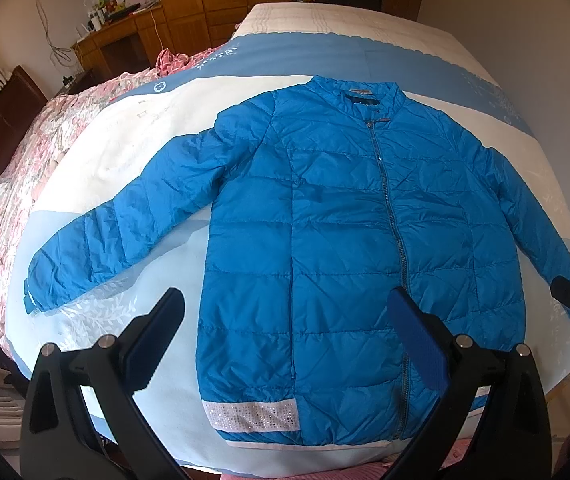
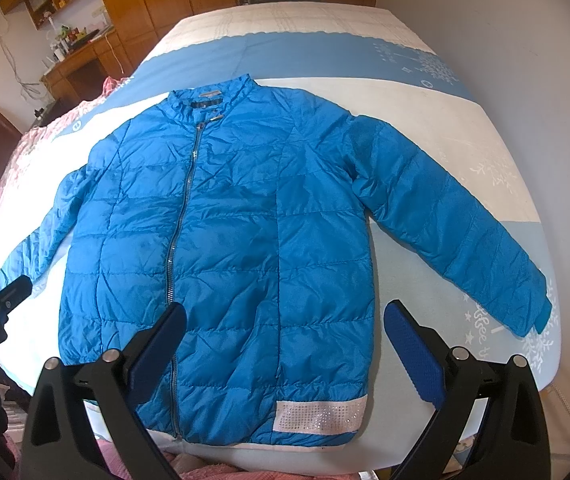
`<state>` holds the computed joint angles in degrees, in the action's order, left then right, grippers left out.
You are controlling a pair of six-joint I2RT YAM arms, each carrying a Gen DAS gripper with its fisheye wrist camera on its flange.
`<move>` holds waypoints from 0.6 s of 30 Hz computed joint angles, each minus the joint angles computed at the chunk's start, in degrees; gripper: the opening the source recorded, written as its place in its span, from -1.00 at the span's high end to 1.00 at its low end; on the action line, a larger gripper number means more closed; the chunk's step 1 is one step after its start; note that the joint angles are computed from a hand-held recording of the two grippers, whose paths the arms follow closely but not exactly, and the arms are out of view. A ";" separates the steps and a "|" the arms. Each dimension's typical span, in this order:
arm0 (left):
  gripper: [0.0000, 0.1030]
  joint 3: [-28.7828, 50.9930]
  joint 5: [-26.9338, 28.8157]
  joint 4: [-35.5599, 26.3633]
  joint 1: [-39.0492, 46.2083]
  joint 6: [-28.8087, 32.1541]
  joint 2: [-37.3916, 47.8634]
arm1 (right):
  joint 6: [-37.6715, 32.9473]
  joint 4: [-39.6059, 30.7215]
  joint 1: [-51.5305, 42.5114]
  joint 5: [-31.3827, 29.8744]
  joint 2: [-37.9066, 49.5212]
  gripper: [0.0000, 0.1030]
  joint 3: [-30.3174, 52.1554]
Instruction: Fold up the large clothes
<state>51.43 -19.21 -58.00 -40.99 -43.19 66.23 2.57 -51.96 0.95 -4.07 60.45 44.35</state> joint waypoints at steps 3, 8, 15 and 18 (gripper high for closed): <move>-0.94 0.32 0.04 0.10 -0.11 0.12 0.50 | -0.11 0.43 -0.57 -0.27 0.40 -0.92 -0.04; -0.94 0.98 -0.78 0.92 -0.48 0.74 2.62 | -1.11 2.95 -3.14 -1.10 -0.38 -0.92 -1.96; -0.94 1.00 5.85 11.04 1.22 7.00 10.38 | -10.36 8.13 -21.56 -8.17 7.44 -0.91 -4.49; -0.94 5.20 7.41 14.34 0.27 10.21 17.79 | -16.74 10.54 -36.53 -11.92 15.04 -0.91 -2.50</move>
